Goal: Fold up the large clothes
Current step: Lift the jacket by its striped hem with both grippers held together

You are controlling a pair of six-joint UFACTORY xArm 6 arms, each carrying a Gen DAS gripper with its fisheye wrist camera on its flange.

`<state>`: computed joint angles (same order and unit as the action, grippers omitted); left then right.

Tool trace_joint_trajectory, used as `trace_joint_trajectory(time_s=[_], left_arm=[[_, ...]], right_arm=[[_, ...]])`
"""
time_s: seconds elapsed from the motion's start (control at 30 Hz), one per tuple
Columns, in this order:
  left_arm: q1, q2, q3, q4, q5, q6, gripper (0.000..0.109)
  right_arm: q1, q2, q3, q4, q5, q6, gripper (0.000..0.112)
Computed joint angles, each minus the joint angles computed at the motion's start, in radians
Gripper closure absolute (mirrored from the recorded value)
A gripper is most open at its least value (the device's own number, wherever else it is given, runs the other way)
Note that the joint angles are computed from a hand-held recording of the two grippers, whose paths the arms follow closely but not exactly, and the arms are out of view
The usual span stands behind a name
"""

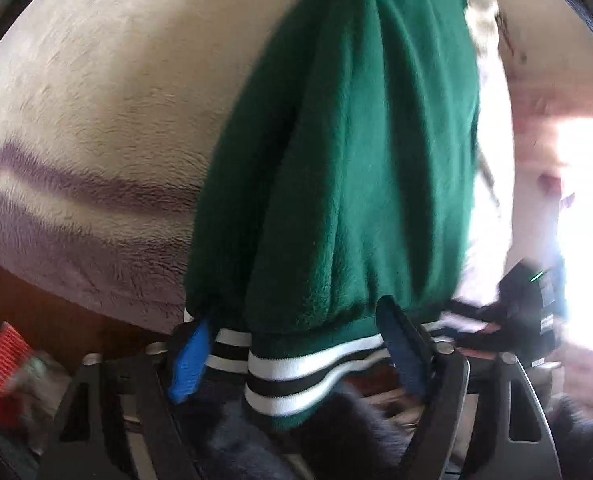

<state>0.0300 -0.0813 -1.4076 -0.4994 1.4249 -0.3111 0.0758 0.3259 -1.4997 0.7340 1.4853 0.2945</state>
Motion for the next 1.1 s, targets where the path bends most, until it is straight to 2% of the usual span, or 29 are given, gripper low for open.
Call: trace_joint_trajectory(time_s=[0.03, 0.07, 0.1, 0.13, 0.2, 0.3, 0.4, 0.47, 0.5, 0.53, 0.57, 0.6, 0.63, 0.7, 0.8, 0.93, 1.0, 1.1], left_arm=[[-0.012, 0.0, -0.004, 0.029, -0.006, -0.006, 0.075], [-0.005, -0.014, 0.009, 0.023, -0.023, -0.02, 0.086], [0.019, -0.038, 0.03, -0.01, -0.041, -0.034, 0.089], [0.039, -0.06, 0.04, -0.024, -0.053, -0.037, 0.09], [0.058, -0.088, 0.047, -0.024, -0.053, -0.015, 0.09], [0.082, -0.08, 0.056, -0.045, -0.031, 0.023, 0.089], [0.123, -0.066, 0.103, -0.1, -0.027, 0.07, 0.085], [0.136, -0.066, 0.122, -0.17, -0.033, 0.034, 0.083], [0.15, -0.077, 0.124, -0.194, -0.025, 0.029, 0.078], [0.163, -0.084, 0.123, -0.205, -0.021, 0.032, 0.073], [0.175, -0.098, 0.132, -0.232, -0.03, 0.047, 0.058], [0.186, -0.118, 0.153, -0.268, -0.055, 0.065, 0.038], [0.19, -0.136, 0.173, -0.282, -0.078, 0.066, 0.031], [0.194, -0.16, 0.227, -0.313, -0.132, 0.067, 0.028], [0.157, -0.127, 0.24, -0.298, -0.159, 0.08, 0.028], [0.137, -0.059, 0.209, -0.281, -0.186, 0.122, 0.027], [0.153, -0.04, 0.202, -0.329, -0.166, 0.14, 0.027], [0.148, -0.01, 0.156, -0.313, -0.131, 0.184, 0.027]], right_arm=[[0.009, 0.002, 0.005, 0.008, -0.011, -0.008, 0.038], [0.021, -0.003, 0.013, 0.009, -0.021, -0.015, 0.04], [0.034, 0.002, 0.002, 0.006, -0.034, -0.015, 0.047], [0.038, 0.024, -0.041, 0.005, -0.031, -0.018, 0.07], [0.055, 0.021, -0.069, -0.017, -0.018, 0.003, 0.091], [0.067, -0.003, -0.053, 0.022, -0.025, 0.018, 0.095], [0.1, 0.031, -0.095, -0.048, 0.009, -0.016, 0.095], [0.084, 0.058, -0.099, -0.006, 0.023, -0.006, 0.088], [0.076, 0.07, -0.106, 0.015, 0.033, -0.007, 0.087], [0.067, 0.083, -0.118, 0.027, 0.045, -0.014, 0.075], [0.062, 0.084, -0.123, 0.025, 0.044, -0.028, 0.053], [0.056, 0.075, -0.114, 0.02, 0.025, -0.051, 0.044], [0.048, 0.072, -0.105, 0.03, 0.013, -0.076, 0.039], [0.035, 0.086, -0.085, 0.074, -0.004, -0.128, 0.039], [0.023, 0.138, -0.082, 0.137, -0.027, -0.22, 0.039], [0.03, 0.166, -0.061, 0.249, -0.073, -0.304, 0.015], [0.033, 0.163, -0.058, 0.295, -0.074, -0.313, 0.014], [0.047, 0.17, -0.057, 0.37, -0.068, -0.352, 0.015]])
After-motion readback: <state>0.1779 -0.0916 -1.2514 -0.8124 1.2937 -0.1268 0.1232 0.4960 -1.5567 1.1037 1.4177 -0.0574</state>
